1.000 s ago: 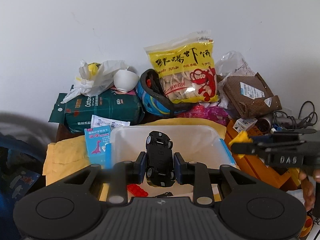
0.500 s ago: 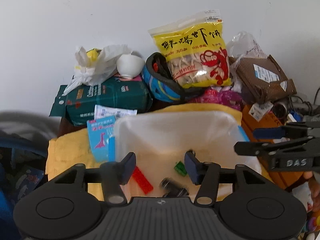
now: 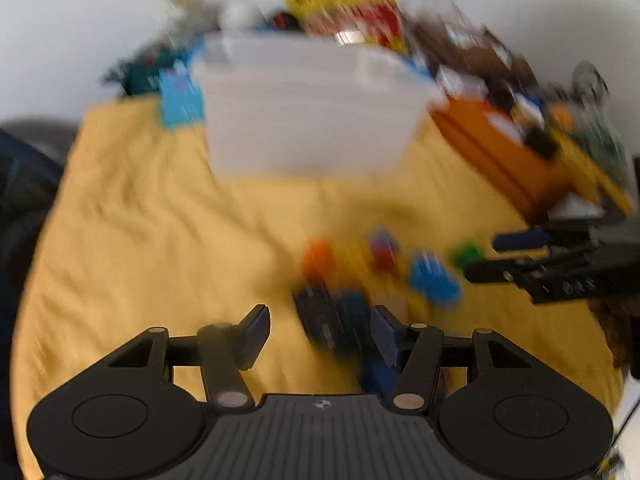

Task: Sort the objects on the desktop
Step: 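Withdraw both open tools from the bin toward the pile, then grasp the blue brick with the left tool while the right tool grasps the blue double brick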

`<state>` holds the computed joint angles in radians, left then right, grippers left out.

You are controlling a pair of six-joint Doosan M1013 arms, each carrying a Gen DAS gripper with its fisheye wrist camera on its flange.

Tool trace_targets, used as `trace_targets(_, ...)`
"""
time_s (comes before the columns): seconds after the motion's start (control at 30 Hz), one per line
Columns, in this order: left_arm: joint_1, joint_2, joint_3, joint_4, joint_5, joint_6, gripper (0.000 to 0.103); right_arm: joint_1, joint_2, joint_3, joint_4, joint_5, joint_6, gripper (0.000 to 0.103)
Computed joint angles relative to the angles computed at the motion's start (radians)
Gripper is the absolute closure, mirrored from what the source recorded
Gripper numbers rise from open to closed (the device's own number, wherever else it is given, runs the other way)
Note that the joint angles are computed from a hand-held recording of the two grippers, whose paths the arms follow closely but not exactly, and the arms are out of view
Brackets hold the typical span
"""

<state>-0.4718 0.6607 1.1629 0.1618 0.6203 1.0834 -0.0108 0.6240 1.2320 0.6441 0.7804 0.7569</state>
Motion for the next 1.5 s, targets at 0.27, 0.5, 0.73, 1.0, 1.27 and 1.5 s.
trace_targets(0.27,-0.033,0.003,0.04,-0.014,-0.018,0.019,0.046,0.004,0.002,0.043,-0.02,0.005,-0.023,0.056)
trace_targets(0.5,-0.034,0.031,0.012,-0.061,-0.016,0.059,0.062,0.017,0.033,0.0,-0.024,0.012,-0.056,0.056)
trace_targets(0.73,-0.028,0.031,0.021,-0.073,-0.02,0.095,0.069,0.016,0.056,-0.036,-0.026,0.08,-0.035,0.067)
trace_targets(1.0,-0.013,0.012,0.053,-0.088,-0.053,0.07,0.07,0.0,0.031,-0.001,0.036,0.068,-0.059,0.068)
trace_targets(1.27,-0.005,0.0,0.075,-0.089,-0.082,0.086,0.069,-0.004,0.019,0.017,0.044,0.071,-0.036,0.067)
trace_targets(1.5,0.005,-0.021,0.109,-0.092,-0.102,0.094,0.075,-0.004,0.01,0.033,0.065,0.065,-0.045,0.067)
